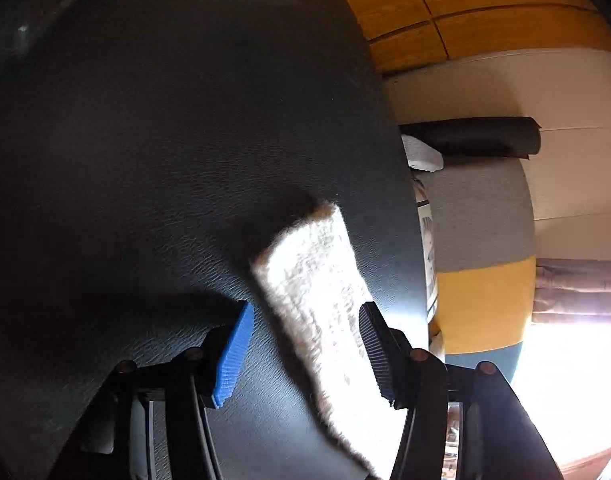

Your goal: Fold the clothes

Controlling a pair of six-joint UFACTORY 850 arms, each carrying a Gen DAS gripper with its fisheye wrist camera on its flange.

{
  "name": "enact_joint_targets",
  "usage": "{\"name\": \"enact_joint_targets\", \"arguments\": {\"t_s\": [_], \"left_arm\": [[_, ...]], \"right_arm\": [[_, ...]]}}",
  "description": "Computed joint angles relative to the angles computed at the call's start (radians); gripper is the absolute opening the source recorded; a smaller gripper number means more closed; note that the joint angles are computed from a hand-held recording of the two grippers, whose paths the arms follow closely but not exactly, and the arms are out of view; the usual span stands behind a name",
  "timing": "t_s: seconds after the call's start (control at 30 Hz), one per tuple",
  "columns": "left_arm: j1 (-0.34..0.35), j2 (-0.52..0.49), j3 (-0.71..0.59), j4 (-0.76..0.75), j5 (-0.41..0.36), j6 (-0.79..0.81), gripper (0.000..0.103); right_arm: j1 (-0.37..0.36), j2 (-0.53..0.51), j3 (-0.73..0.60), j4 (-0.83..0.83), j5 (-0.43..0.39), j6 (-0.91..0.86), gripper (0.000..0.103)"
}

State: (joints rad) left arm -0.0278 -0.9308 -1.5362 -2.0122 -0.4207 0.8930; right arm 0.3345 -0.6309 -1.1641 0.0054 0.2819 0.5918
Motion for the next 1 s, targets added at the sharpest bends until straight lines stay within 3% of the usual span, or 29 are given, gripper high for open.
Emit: {"name": "enact_joint_targets", "arguments": {"t_s": [0.17,0.3,0.37,0.43,0.57,0.7,0.87,1.0], "left_arm": [[-0.011,-0.025,-0.033,-0.04,-0.011,-0.07,0.06],[-0.018,-0.034,-0.055,-0.035,0.024,-0.162,0.058],[-0.022,-0.044,-0.081,0.019,0.058,-0.246,0.051],[-0.025,-0.064,-0.125,0.175,0.098,-0.409,0.024],[-0.026,-0.091,-0.167,0.267,0.114,-0.517,0.009],[-0.033,-0.102,-0.184,0.199,0.123,-0.392,0.006],[-0.061,-0.076,-0.178,-0.041,0.103,-0.048,0.005],[-0.111,-0.061,-0.236,-0.026,0.06,0.073,0.004]], "right_arm": [[0.0,-0.011,-0.013,-0.014,-0.02,0.013,0.026],[-0.001,-0.024,-0.017,-0.079,-0.026,0.09,0.026],[-0.002,-0.032,-0.018,-0.131,-0.03,0.146,0.026],[0.0,-0.037,-0.015,-0.151,-0.032,0.167,0.026],[0.002,-0.049,-0.006,-0.22,-0.04,0.234,0.026],[0.0,-0.059,0.005,-0.281,-0.04,0.304,0.026],[-0.012,-0.052,0.024,-0.302,-0.012,0.341,0.026],[-0.03,-0.049,0.013,-0.351,0.03,0.389,0.026]]}}
